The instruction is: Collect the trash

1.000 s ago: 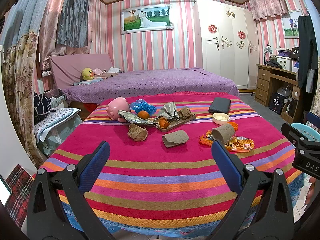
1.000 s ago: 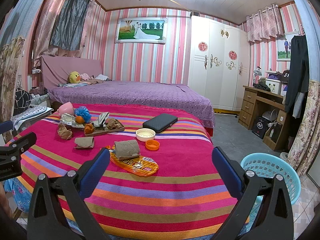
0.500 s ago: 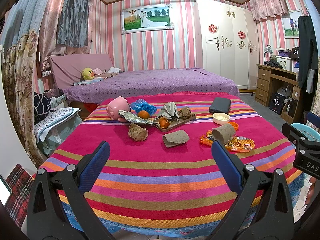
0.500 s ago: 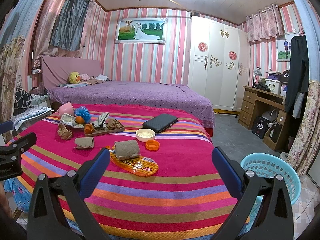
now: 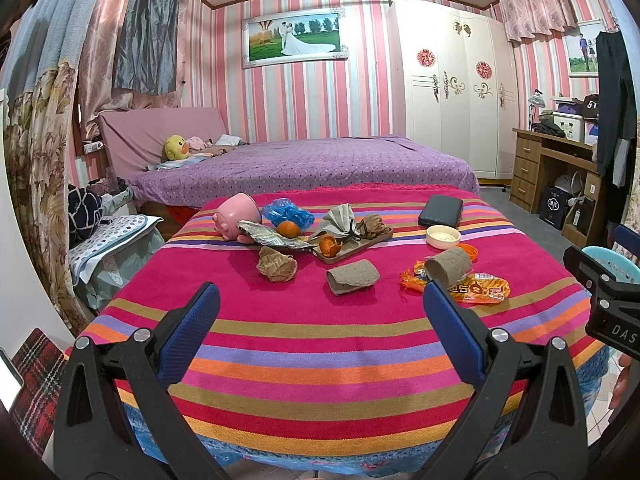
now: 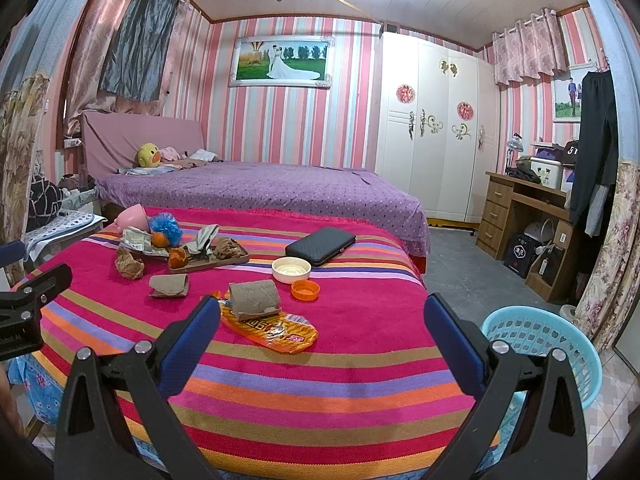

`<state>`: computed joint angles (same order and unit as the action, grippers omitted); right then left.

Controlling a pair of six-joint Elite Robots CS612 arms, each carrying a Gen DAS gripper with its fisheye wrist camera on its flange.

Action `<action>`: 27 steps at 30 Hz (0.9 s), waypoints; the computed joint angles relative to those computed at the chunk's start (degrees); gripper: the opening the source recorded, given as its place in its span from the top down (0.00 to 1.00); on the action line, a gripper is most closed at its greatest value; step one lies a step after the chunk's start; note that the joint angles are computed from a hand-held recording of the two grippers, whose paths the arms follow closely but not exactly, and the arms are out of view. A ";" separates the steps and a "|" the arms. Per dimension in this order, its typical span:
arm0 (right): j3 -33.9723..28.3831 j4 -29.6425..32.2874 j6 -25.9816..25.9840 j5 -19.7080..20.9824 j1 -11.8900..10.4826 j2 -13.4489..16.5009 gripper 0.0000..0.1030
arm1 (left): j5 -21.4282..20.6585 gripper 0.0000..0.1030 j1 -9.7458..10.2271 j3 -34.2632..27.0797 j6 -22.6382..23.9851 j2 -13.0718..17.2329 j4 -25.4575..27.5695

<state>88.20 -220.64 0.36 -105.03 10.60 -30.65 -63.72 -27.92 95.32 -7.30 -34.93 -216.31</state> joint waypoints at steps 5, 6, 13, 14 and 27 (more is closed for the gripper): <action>0.08 0.05 0.17 0.03 0.10 -0.08 0.04 | -0.16 0.05 0.37 -0.27 0.08 0.35 -0.17; 0.11 0.05 0.23 0.29 0.02 -0.08 0.04 | -0.12 0.05 0.47 -0.25 0.15 0.30 -0.15; 0.62 0.57 -0.01 0.95 0.08 -0.86 0.04 | 0.04 0.05 0.96 -0.36 0.39 -0.48 1.08; 0.37 0.96 -0.06 1.17 -0.05 -0.92 0.04 | 0.07 0.05 1.13 -0.62 0.77 -0.59 1.30; -11.61 18.97 -4.89 6.62 -0.42 2.11 0.04 | -2.76 0.05 4.08 -9.31 -0.95 0.37 11.80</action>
